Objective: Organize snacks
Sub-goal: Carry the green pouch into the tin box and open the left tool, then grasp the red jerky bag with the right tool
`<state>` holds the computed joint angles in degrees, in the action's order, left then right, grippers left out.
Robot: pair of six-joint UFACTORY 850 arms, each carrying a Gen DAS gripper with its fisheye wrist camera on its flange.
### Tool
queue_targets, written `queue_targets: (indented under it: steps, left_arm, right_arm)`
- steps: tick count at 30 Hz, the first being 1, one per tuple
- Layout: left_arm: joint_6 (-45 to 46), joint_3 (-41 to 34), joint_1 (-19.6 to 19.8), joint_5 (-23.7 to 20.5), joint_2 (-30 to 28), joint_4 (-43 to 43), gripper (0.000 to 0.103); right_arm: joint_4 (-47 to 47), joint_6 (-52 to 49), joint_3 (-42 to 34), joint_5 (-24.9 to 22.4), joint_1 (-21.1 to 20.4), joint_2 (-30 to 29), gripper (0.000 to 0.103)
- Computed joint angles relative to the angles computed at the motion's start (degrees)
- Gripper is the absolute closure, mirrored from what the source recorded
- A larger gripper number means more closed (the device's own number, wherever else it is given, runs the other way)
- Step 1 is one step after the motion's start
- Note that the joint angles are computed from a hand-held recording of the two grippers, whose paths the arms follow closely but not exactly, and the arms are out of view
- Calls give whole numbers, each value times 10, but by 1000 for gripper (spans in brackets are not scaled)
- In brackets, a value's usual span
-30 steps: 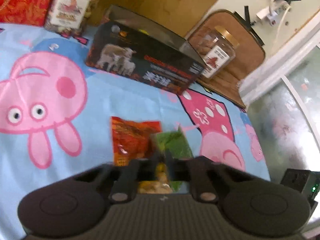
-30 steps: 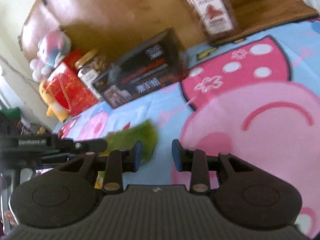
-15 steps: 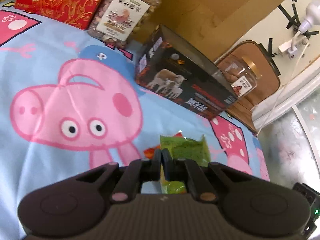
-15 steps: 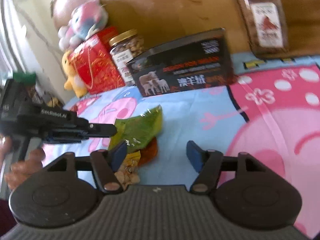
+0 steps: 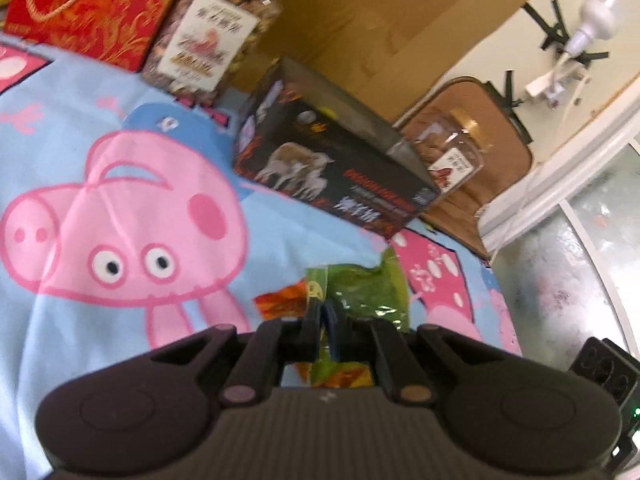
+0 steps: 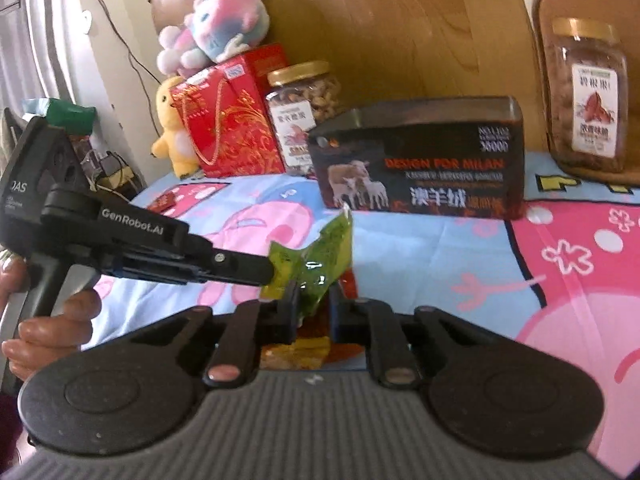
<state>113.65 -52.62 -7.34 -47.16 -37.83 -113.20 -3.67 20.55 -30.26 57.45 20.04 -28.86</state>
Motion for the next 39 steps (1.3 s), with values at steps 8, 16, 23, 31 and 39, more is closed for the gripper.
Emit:
queue_targets:
  steps: [8, 16, 23, 31, 39]
  left_arm:
    - [3, -35, -14, -12, 14, -9, 99]
    - [-18, -154, -40, 40, -27, -52, 99]
    - [16, -225, -70, 151, -73, -111, 98]
    - [114, -180, -67, 137, -52, -189, 86]
    - [76, -47, -13, 39, 6, -82, 86]
  right_arm:
    - [-79, 122, -5, 41, -54, 23, 91]
    - [-96, 187, -104, -4, -103, 4, 91]
    - [-4, 78, -191, -95, -78, -46, 84]
    - [128, -48, -138, -60, -49, -22, 40]
    - [-135, 164, -23, -20, -105, 9, 41]
